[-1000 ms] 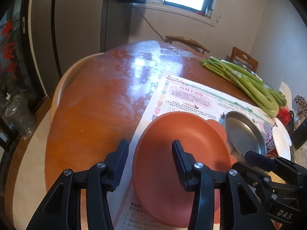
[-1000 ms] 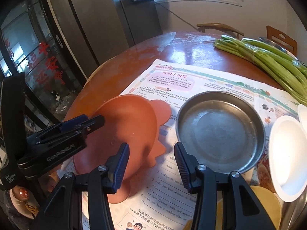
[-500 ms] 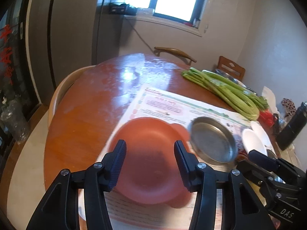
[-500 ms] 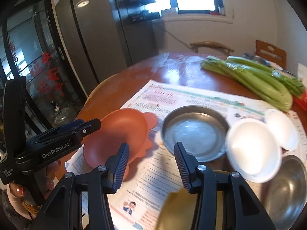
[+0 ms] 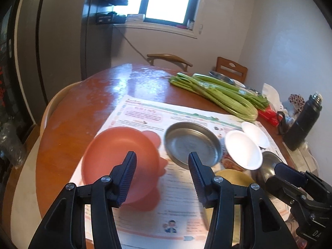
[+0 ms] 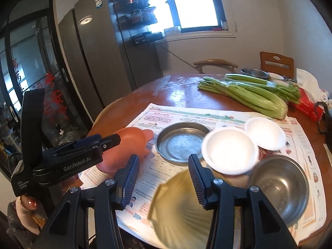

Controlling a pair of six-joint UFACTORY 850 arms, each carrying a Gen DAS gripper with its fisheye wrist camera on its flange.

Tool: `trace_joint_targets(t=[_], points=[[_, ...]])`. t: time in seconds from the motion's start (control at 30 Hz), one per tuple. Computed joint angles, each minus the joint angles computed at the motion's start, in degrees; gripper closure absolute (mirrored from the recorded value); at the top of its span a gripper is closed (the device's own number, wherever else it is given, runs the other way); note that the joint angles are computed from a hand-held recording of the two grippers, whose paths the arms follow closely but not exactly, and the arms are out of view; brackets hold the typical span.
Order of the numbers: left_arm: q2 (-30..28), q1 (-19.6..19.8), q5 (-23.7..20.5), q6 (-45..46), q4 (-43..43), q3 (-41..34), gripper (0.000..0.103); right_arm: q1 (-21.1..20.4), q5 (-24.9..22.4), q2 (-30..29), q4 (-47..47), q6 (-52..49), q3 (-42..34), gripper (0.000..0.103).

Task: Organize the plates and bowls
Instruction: 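Set down the pink plate, open the left tool and move to the yellow plate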

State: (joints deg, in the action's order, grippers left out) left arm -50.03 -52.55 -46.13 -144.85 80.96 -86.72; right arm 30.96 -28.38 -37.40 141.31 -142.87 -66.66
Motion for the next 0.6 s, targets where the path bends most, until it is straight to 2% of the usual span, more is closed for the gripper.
trace_joint_targets(t=[0.23, 0.6], points=[[-2.14, -0.95, 1.76, 5.10, -1.69, -4.36, 0.049, -1.80, -0.53, 2.50, 4.14, -3.33, 5.05, 0.054], [-6.32, -1.11, 5.87, 12.06, -6.00, -10.24, 0.049, -2.74, 2.41, 2.52, 6.77, -5.24, 7.29, 0.054]])
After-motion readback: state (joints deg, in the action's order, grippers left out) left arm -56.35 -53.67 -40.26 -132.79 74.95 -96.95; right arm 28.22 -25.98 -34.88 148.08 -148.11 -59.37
